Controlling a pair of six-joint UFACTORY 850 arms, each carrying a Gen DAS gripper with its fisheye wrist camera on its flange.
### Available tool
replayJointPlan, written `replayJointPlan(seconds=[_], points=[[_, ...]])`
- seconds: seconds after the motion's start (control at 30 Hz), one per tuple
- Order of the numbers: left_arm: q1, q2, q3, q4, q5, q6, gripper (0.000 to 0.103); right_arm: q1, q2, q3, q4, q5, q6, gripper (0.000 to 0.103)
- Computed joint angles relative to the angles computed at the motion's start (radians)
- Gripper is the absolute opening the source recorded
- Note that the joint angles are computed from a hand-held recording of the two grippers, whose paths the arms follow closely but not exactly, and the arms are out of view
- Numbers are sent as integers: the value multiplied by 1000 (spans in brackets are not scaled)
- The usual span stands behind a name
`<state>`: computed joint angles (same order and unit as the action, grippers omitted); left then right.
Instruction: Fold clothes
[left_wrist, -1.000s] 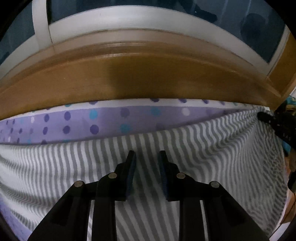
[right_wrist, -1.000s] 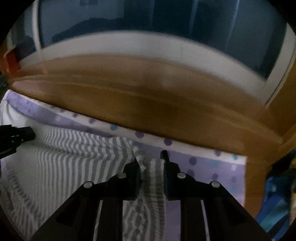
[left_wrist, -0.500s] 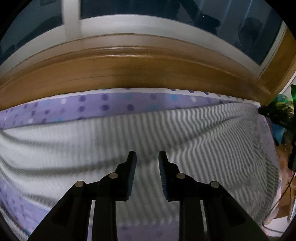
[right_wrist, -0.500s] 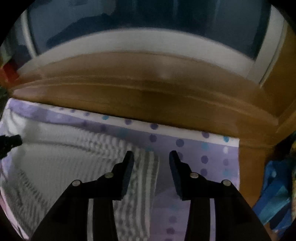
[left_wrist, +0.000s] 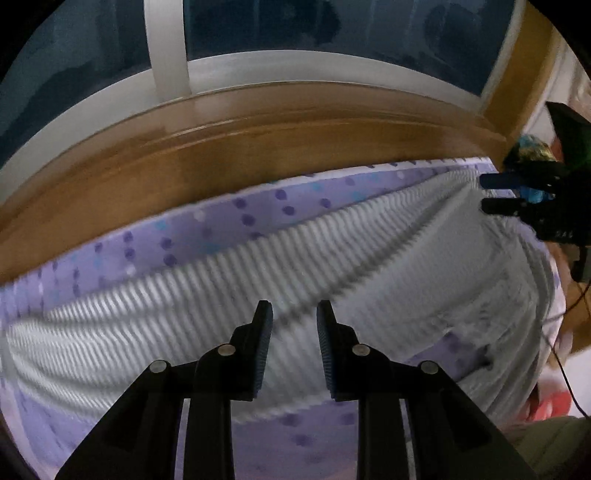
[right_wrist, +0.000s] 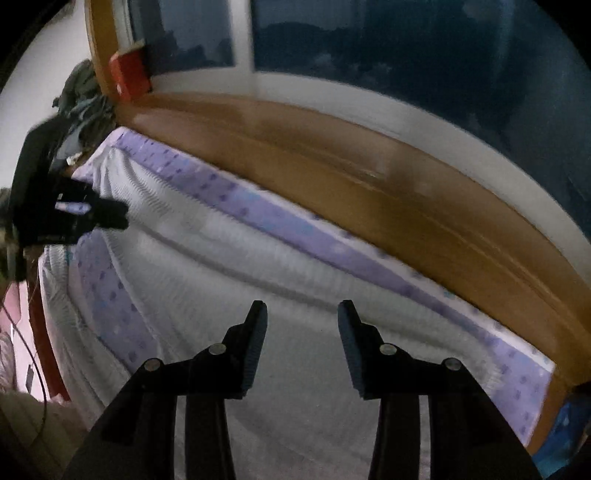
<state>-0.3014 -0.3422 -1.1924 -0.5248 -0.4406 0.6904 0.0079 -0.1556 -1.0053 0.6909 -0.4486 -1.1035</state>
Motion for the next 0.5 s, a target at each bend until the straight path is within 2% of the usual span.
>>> replayJointPlan(seconds=[0.07, 0.2, 0.37, 0.5], points=[[29, -40, -47, -3, -36, 100, 25, 78, -51, -27, -46, 29, 99, 40], [61, -127, -152, 58, -116, 167, 25, 192, -145, -93, -184, 91, 261, 40], [80, -193, -228, 58, -198, 303, 25, 266, -267, -210, -364, 67, 399, 40], [94, -252, -299, 48, -316, 403, 25, 284, -333, -289, -348, 38, 364, 40]])
